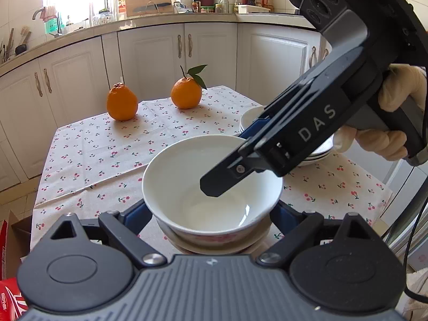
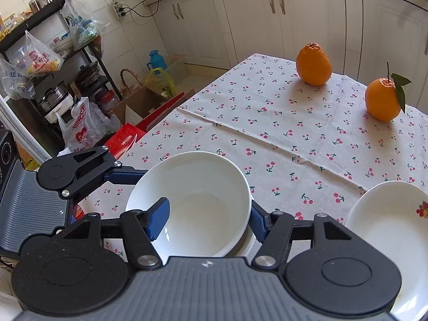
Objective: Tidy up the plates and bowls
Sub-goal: 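Lower the held bowl into the stacked bowls and open the right gripper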
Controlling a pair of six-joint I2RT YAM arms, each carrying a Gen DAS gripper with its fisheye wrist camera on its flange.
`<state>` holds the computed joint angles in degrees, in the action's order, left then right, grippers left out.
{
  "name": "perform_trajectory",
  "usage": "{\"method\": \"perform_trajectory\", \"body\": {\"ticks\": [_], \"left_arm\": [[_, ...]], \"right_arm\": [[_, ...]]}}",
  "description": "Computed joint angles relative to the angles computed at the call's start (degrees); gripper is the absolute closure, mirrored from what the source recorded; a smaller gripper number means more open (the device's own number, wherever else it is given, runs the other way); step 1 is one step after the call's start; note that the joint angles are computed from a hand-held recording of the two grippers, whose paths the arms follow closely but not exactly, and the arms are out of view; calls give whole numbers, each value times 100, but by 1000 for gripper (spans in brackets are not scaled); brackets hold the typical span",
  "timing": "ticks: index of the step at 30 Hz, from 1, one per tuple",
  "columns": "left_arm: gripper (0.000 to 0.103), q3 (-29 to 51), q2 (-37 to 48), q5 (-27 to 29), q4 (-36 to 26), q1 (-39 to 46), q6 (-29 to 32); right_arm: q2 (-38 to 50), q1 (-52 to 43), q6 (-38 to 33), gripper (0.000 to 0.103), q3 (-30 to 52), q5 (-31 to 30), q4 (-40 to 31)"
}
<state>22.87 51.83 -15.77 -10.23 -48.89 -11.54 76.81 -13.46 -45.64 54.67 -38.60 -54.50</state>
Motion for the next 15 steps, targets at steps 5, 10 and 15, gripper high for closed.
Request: {"method": "perform_trajectory", "body": {"ticks": [5, 10, 15], "left_arm": [[9, -4, 19, 43, 14, 28, -12], [7, -66, -13, 222, 75, 130, -28], [4, -117, 3, 353, 94, 196, 2]], "right_arm": [[3, -9, -7, 35, -41, -2, 43], [-52, 19, -58, 34, -93, 34, 95], [-63, 52, -93, 25, -95, 0, 56]]}}
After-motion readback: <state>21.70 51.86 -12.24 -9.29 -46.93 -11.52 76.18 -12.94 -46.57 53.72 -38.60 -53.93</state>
